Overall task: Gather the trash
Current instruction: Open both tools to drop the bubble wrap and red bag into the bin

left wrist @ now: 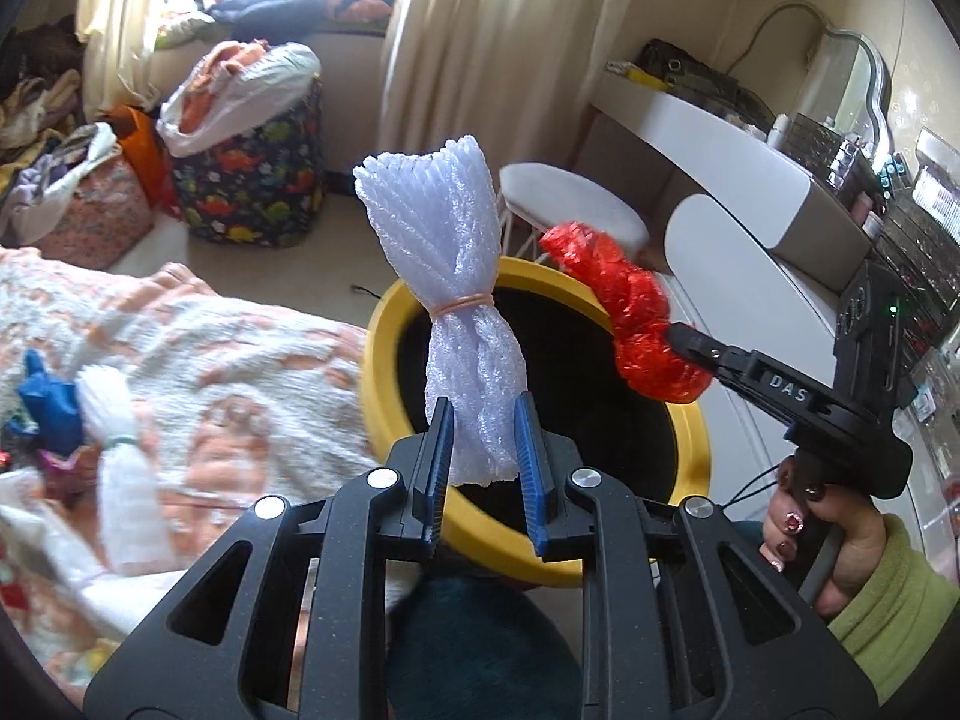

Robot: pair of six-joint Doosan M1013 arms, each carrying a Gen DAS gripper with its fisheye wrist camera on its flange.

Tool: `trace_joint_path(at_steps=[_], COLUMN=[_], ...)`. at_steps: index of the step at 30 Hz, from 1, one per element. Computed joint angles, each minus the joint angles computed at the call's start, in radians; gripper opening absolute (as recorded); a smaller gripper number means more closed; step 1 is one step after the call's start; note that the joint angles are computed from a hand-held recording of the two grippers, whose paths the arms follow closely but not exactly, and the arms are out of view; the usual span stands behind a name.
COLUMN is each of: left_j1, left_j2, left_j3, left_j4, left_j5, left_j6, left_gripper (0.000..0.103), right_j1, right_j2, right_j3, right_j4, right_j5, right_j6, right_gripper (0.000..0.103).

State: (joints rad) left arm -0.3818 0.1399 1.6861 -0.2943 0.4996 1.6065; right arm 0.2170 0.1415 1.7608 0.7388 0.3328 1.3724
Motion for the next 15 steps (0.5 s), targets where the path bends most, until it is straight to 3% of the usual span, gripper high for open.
trace_joint_path(at_steps=[2, 4, 6, 9, 15], left_j1=[-0.008, -0.014, -0.013, -0.011, -0.011], left_j2=[0.008, 0.003, -0.011, -0.031, -0.066], left_j3=[-0.002, 0.01, 0.03, 0.053, 0.085], left_j4=[0.048, 0.097, 0.124, 0.202, 0.422], left_j5=[-0.004, -0.032, -0.068, -0.105, -0.145], left_j6=[-0.059, -0.12, -0.157, -0.247, -0.46], left_gripper=[0.033, 0.065, 0.081, 0.092, 0.092], right_j1=[-0.007, -0.005, 0.002, 0.013, 0.041], right_j2=[0.005, 0.005, 0.004, 0.001, -0.004], right_j3=[0.002, 0.003, 0.004, 0.004, 0.004], right_j4=[0.038, -0.01, -0.034, -0.03, 0.066], right_j5=[0.013, 0.003, -0.01, -0.036, -0.059], right_j6=[-0.011, 0.035, 0.043, 0.017, -0.137], right_gripper=[0.044, 0.05, 0.052, 0.062, 0.07])
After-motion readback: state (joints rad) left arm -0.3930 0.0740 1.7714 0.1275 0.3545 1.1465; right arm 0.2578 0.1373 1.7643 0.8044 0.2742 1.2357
